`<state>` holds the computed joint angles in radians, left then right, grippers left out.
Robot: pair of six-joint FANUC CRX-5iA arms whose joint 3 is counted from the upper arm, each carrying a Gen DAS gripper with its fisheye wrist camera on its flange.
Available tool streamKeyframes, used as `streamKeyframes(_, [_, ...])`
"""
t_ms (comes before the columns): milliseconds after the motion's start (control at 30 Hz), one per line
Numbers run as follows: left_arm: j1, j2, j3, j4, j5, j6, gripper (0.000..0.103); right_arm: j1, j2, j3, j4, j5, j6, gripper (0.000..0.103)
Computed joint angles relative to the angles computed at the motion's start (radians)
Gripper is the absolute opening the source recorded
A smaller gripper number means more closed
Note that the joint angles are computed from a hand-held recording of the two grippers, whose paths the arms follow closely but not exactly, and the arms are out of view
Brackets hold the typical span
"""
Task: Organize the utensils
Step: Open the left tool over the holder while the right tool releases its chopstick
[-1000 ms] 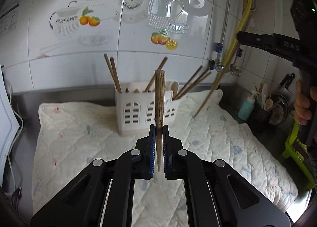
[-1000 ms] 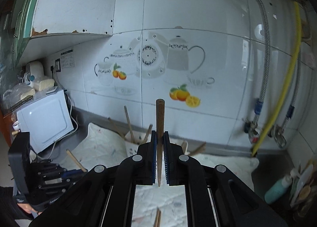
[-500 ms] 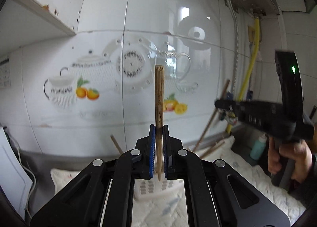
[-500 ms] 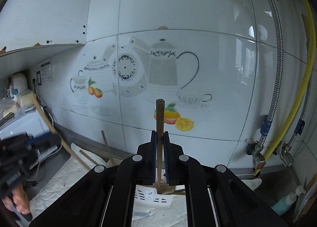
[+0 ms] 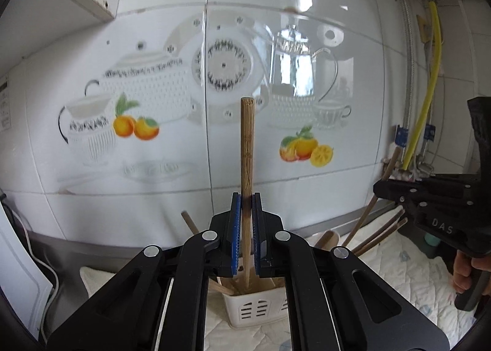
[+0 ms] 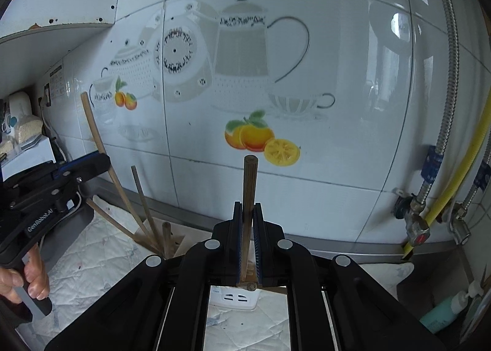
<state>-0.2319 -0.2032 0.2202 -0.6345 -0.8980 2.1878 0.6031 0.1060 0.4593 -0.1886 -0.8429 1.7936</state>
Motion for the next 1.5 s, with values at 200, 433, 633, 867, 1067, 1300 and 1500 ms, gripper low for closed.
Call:
streamKeyframes(200, [0.034,0.015,-0.019,0.062,0.007,-0.046,0.007,0.001,0.005,-0.007,0.011,-0.002,-0.004,0.007])
streamKeyframes(433, [0.031,0.012,-0.020,0.068,0.004,-0.046,0.012,0.002,-0.021,-0.035,0.032,0.020,-0.008,0.020])
streamKeyframes(633, [-0.023,-0.017,-0.007,0.015,-0.018,-0.025,0.032,-0.003,-0.099,-0.100,0.035,0.053,-0.002,0.026])
streamKeyframes(867, [-0.185,-0.086,-0.012,-0.124,-0.109,0.063,0.052,-0.040,-0.268,-0.245,-0.040,0.037,0.046,0.026])
streamKeyframes(1067, [-0.351,-0.151,-0.072,-0.229,-0.196,0.174,0.066,-0.072,-0.430,-0.429,-0.090,0.008,0.075,0.026])
streamKeyframes(1300, [-0.542,-0.200,-0.161,-0.336,-0.314,0.351,0.073,-0.153,-0.566,-0.628,-0.183,-0.098,0.107,0.019])
streamKeyframes(1500, [-0.638,-0.213,-0.224,-0.362,-0.395,0.462,0.073,-0.189,-0.601,-0.739,-0.202,-0.169,0.104,0.010])
